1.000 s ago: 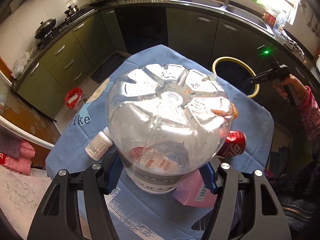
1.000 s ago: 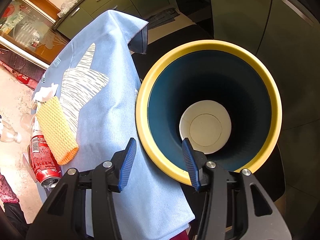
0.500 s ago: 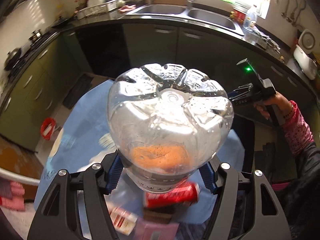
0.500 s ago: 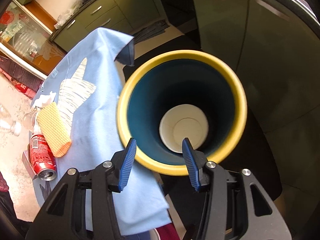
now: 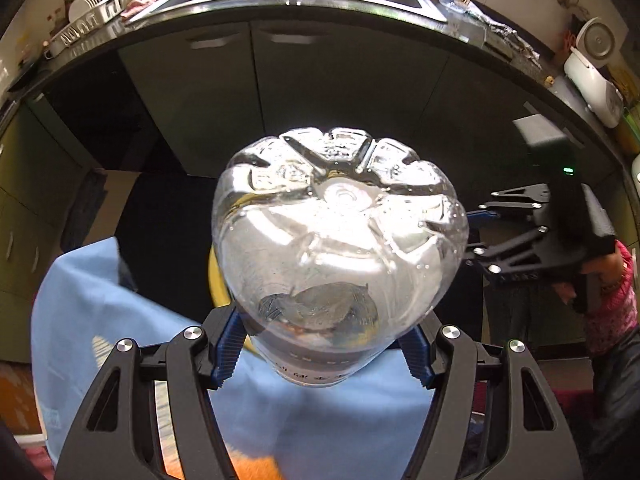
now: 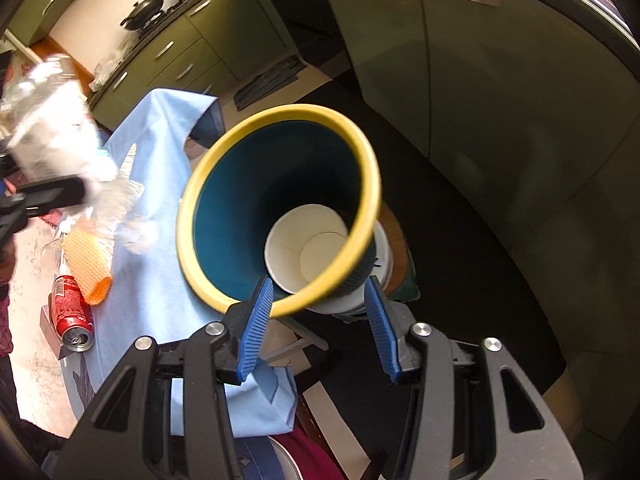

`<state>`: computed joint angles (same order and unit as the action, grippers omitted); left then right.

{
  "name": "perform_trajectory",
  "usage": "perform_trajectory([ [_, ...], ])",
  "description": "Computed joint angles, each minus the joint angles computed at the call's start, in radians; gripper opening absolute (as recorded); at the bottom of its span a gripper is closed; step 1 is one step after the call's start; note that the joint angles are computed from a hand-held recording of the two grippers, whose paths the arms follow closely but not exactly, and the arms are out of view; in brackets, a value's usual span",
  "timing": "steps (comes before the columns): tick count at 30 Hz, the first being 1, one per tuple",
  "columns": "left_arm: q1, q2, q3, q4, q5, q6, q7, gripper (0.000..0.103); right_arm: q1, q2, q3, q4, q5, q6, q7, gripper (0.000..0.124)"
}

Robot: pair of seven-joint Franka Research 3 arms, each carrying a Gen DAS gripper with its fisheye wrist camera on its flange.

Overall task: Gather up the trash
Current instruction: 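Carry the bottle over the bin and open the left gripper, then grasp the orange foam mesh sleeve with the right gripper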

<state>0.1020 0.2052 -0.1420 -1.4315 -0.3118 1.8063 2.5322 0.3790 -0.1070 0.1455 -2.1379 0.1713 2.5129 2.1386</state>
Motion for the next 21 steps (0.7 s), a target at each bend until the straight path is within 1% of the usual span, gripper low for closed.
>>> perform_trajectory([
  [2, -0.024, 0.024, -0.007, -0.012, 0.034, 0.03, -0.043, 0.066, -0.003, -0.011, -0.005, -0.018, 0.012, 0.005, -0.006, 0.046],
  [5, -0.044, 0.045, -0.014, -0.027, 0.072, 0.067, -0.092, 0.067, -0.007, -0.02, -0.009, -0.039, 0.028, 0.016, -0.017, 0.047],
  [6, -0.048, 0.048, -0.016, -0.034, 0.081, 0.078, -0.103, 0.07, -0.008, -0.02, -0.009, -0.042, 0.032, 0.02, -0.02, 0.047],
  [7, -0.048, 0.046, -0.018, -0.042, 0.082, 0.089, -0.109, 0.073, -0.008, -0.018, -0.008, -0.043, 0.036, 0.023, -0.022, 0.047],
  [9, -0.04, 0.029, -0.019, -0.058, 0.069, 0.101, -0.109, 0.074, -0.005, -0.01, -0.007, -0.039, 0.047, 0.026, -0.029, 0.047],
  [11, -0.021, 0.002, -0.014, -0.068, 0.039, 0.093, -0.086, 0.074, -0.004, -0.002, -0.007, -0.034, 0.054, 0.026, -0.039, 0.047],
  [13, 0.003, -0.033, -0.002, -0.086, -0.003, 0.084, -0.056, 0.076, -0.002, 0.008, -0.006, -0.024, 0.053, 0.025, -0.044, 0.047],
  [14, 0.021, -0.059, 0.007, -0.096, -0.045, 0.069, -0.039, 0.077, -0.001, 0.013, -0.005, -0.019, 0.053, 0.025, -0.046, 0.047],
  [16, 0.038, -0.104, 0.027, -0.121, -0.102, 0.063, -0.014, 0.082, 0.003, 0.023, -0.004, -0.007, 0.056, 0.021, -0.053, 0.047],
  [17, 0.054, -0.142, 0.044, -0.152, -0.139, 0.077, 0.009, 0.083, 0.005, 0.026, -0.004, -0.004, 0.056, 0.02, -0.059, 0.047],
  [21, 0.101, -0.218, 0.123, -0.187, -0.227, 0.046, 0.042, 0.089, 0.018, 0.052, 0.004, 0.041, 0.037, -0.005, -0.064, 0.047],
])
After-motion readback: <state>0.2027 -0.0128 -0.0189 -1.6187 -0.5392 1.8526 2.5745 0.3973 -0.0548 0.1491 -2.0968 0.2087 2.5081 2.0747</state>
